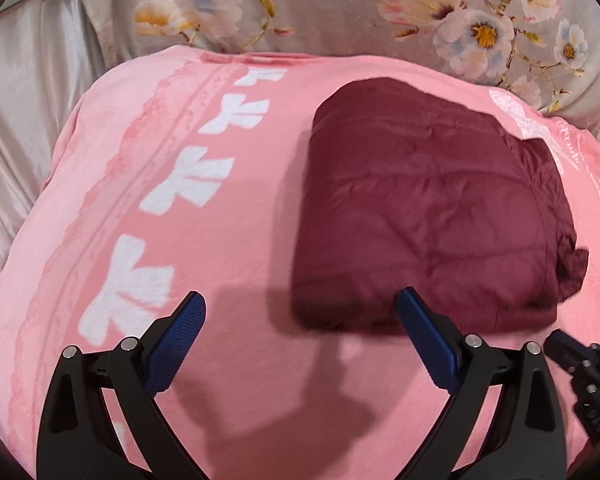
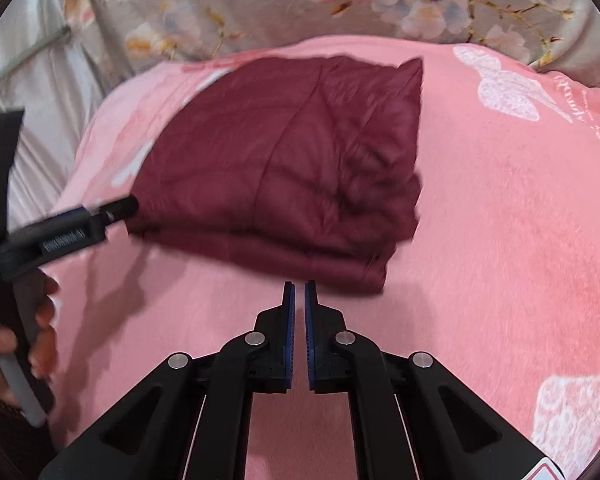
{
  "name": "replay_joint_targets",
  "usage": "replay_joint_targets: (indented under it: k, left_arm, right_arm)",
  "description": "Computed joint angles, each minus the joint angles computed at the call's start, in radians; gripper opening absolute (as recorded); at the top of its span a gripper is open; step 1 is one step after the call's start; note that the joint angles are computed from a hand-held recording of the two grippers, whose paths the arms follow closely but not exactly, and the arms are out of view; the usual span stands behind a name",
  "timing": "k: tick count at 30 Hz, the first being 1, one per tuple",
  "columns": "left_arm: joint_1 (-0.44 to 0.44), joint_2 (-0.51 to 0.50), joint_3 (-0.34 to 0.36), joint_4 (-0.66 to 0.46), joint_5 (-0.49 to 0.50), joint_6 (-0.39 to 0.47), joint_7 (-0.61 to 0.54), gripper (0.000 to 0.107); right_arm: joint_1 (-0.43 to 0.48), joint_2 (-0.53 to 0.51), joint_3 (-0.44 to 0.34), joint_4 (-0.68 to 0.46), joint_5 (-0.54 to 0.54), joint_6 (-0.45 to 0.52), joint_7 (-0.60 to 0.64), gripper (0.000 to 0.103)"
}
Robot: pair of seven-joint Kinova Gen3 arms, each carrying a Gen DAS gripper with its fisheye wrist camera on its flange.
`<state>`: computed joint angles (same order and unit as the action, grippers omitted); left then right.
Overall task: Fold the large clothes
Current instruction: 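Lower the folded jacket onto the blanket and open both grippers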
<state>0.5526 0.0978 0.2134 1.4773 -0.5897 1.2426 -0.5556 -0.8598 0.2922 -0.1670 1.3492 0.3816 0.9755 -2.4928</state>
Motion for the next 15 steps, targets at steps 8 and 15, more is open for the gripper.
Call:
replay_joint_targets:
  k: [8, 15]
  left_arm:
    - [-0.001, 0.033, -0.011, 0.023, 0.024, 0.012, 0.021, 0.094]
    - [0.02, 0.029, -0.012, 0.027, 0.029, 0.009, 0.022, 0.094]
  right_arm:
    - [0.027, 0.023, 0.036, -0.007, 0.024, -0.021, -0.068, 0.0]
    - [-0.006, 0.016, 0.045, -0.035, 0.071, 0.061, -0.107, 0.0]
